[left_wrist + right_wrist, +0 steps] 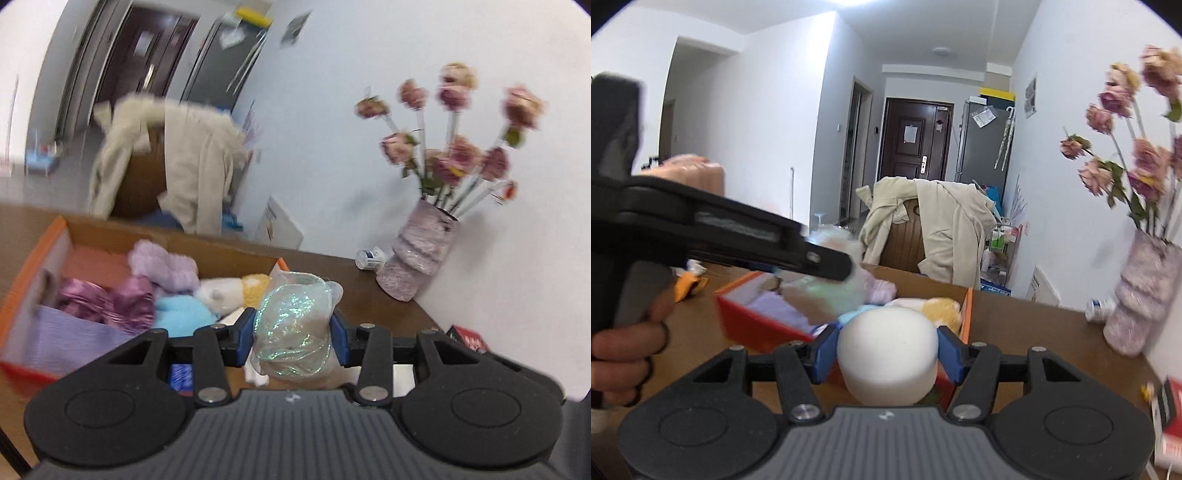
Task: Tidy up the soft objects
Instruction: 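Carry the bag and round sponge into the box and open both grippers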
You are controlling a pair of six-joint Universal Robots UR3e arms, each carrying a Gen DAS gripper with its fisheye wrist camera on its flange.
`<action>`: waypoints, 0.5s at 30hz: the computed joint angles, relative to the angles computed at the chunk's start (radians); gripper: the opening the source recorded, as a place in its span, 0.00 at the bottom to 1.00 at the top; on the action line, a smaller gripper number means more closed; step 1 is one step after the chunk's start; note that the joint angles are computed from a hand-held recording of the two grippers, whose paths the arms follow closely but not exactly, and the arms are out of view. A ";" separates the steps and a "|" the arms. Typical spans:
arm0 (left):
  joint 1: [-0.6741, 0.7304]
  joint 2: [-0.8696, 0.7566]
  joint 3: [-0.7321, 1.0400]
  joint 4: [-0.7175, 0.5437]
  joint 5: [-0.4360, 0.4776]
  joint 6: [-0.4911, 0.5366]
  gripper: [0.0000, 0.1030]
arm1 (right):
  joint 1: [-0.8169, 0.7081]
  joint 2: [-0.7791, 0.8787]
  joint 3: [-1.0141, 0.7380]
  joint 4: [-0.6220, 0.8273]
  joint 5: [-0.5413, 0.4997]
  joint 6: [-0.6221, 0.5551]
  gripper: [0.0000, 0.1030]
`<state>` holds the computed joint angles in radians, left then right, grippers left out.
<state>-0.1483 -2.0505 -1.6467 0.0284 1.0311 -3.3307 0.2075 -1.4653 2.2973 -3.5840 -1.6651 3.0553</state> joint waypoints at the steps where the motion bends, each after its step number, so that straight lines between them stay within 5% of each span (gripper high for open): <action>1: -0.001 -0.066 0.086 -0.042 -0.018 -0.025 0.41 | -0.023 0.041 -0.033 -0.001 0.022 -0.014 0.56; 5: -0.031 -0.282 0.371 -0.212 0.016 -0.042 0.41 | -0.091 0.226 -0.189 0.003 0.060 -0.066 0.56; 10: -0.036 -0.403 0.519 -0.327 0.046 -0.015 0.47 | -0.135 0.357 -0.296 0.039 0.119 -0.074 0.54; 15: -0.025 -0.395 0.514 -0.384 0.037 0.077 0.77 | -0.145 0.436 -0.334 0.028 0.153 -0.087 0.54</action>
<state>-0.1735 -2.4458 -1.1326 -0.3561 1.0683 -3.2536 0.0623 -1.0294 1.9629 -3.5565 -1.5117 2.9680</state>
